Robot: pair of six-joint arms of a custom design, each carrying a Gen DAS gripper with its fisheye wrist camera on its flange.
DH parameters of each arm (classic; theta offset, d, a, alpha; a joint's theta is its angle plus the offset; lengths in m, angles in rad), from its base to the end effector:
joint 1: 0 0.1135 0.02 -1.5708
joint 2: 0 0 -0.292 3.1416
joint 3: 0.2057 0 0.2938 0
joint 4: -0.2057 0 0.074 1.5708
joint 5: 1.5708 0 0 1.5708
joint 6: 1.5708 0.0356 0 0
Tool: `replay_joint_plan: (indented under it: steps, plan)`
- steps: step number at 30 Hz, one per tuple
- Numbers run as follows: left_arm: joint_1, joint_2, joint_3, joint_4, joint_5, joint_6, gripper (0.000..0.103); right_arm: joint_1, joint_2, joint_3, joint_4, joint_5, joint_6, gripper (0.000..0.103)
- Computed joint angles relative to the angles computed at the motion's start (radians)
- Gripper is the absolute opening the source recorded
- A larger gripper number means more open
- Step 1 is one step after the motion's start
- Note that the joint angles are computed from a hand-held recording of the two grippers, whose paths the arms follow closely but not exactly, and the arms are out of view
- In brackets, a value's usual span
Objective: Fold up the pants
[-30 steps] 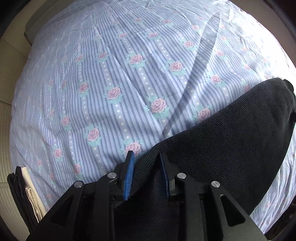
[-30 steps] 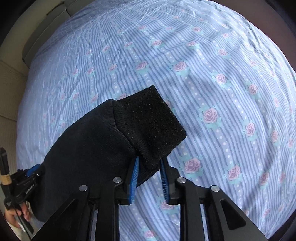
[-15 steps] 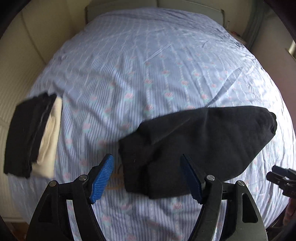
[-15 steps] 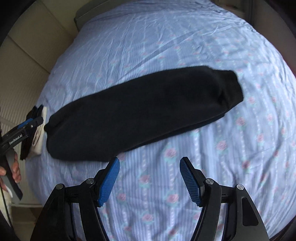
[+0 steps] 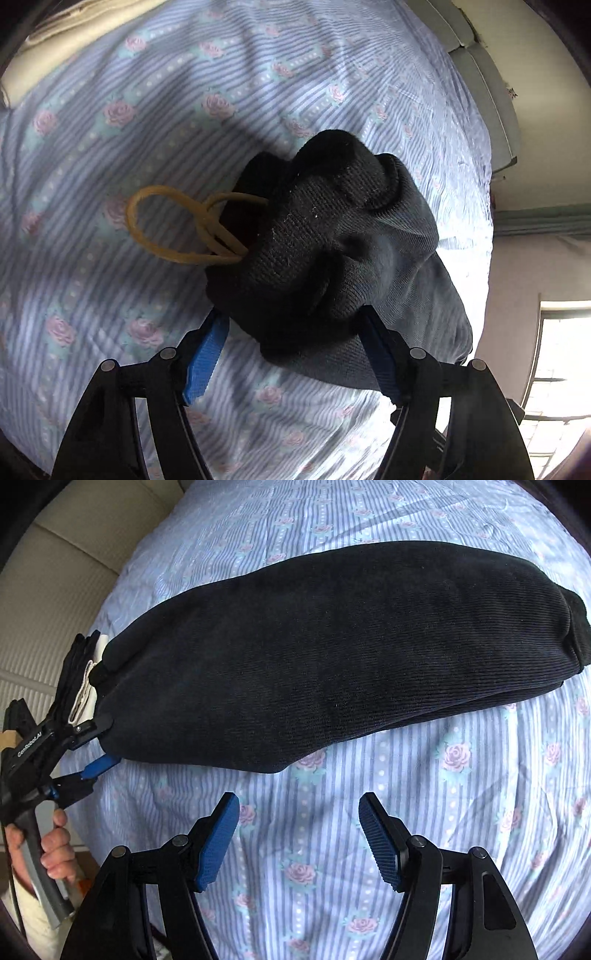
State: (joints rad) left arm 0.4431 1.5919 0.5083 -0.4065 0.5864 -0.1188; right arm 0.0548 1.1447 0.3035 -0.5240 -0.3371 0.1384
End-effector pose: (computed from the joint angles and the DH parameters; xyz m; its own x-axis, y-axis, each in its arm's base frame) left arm 0.2092 0.0775 0.0761 -0.8566 -0.5158 -0.0147 -0.4213 0.7155 -0.5572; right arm 0.1568 0.0204 0.0997 -0.9846 0.0764 -0.1575 0.0169 0.9370 0.3489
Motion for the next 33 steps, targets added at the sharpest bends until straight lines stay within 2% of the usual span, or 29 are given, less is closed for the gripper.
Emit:
replay_joint_plan:
  steps: [1, 2, 5, 10, 13, 17, 20, 22, 26, 28, 32, 33]
  plan:
    - [-0.015, 0.033, 0.013, 0.011, 0.002, -0.026, 0.068, 0.007, 0.013, 0.004, 0.01, -0.003, 0.006, 0.068]
    - [-0.021, 0.057, 0.036, -0.004, 0.009, -0.035, 0.049, 0.016, 0.029, 0.009, 0.02, -0.005, 0.015, 0.068]
    - [-0.029, -0.023, 0.063, -0.052, 0.047, -0.063, 0.036, 0.062, 0.091, 0.024, 0.07, -0.017, 0.042, 0.068]
    - [-0.115, -0.115, 0.185, -0.131, 0.031, -0.144, 0.035, 0.088, 0.063, 0.066, 0.067, -0.072, 0.027, 0.068]
    - [-0.172, -0.093, 0.254, -0.116, -0.003, -0.182, 0.035, 0.067, 0.027, 0.104, 0.076, -0.099, 0.013, 0.068]
    - [-0.189, -0.032, 0.321, -0.118, -0.024, -0.214, 0.036, 0.006, 0.065, 0.161, 0.11, -0.147, 0.023, 0.068]
    - [-0.172, -0.011, 0.329, -0.125, -0.023, -0.205, 0.035, 0.0, 0.047, 0.161, 0.14, -0.157, 0.04, 0.068]
    - [-0.155, -0.011, 0.314, -0.134, -0.023, -0.183, 0.035, 0.037, 0.086, 0.158, 0.171, -0.135, 0.048, 0.068]
    - [-0.148, -0.009, 0.285, -0.141, -0.038, -0.147, 0.035, 0.114, 0.284, 0.183, 0.273, -0.095, 0.07, 0.068]
    - [-0.139, -0.001, 0.272, -0.129, -0.051, -0.135, 0.035, 0.129, 0.356, 0.199, 0.282, -0.08, 0.064, 0.068]
    - [-0.095, 0.015, 0.25, -0.112, -0.053, -0.119, 0.036, 0.16, 0.295, 0.211, 0.249, -0.069, 0.059, 0.067]
    - [-0.087, 0.018, 0.247, -0.108, -0.06, -0.109, 0.036, 0.163, 0.261, 0.204, 0.253, -0.075, 0.059, 0.061]
